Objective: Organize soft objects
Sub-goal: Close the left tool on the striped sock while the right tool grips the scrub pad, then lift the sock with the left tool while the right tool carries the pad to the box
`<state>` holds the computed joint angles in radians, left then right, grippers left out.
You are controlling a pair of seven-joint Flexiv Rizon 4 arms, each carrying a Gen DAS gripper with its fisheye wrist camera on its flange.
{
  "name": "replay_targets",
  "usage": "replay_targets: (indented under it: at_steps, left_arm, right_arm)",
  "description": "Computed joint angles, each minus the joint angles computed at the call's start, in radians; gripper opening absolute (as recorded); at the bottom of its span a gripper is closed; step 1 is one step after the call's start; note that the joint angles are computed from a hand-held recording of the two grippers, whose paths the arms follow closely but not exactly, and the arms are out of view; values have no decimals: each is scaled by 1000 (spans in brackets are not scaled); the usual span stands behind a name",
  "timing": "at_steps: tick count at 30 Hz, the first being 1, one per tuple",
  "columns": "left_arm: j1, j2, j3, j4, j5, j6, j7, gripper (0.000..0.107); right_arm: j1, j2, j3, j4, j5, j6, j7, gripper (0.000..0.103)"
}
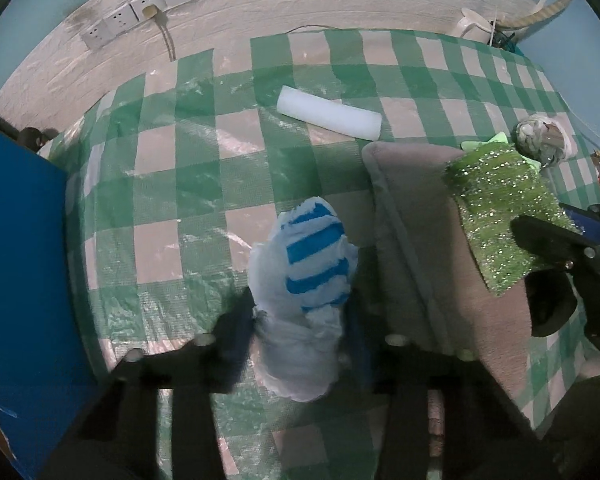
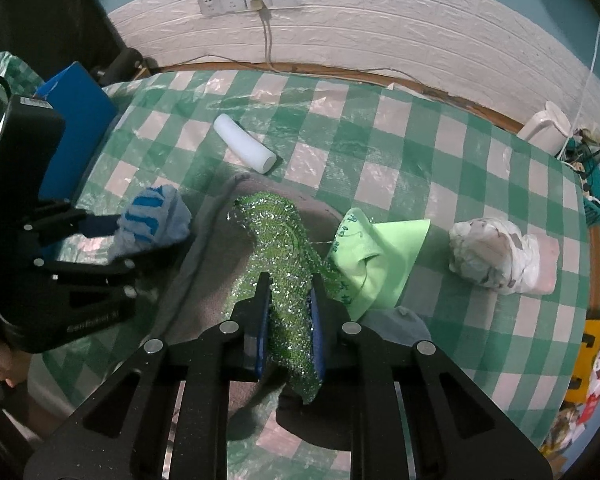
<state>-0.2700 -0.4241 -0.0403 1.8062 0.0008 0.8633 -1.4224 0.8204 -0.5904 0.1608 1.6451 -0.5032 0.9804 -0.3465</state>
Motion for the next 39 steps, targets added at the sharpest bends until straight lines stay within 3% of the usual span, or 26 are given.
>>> replay_targets:
  at_steps: [11, 39]
  left_arm:
    - [-10, 90, 7, 85, 45, 107, 25, 40]
    - [45, 329, 9, 241, 92, 199, 30, 40]
  right_arm:
    - [18, 16, -15, -6, -41, -18, 23, 16]
    - [57, 72, -10, -44, -164, -72, 94, 16]
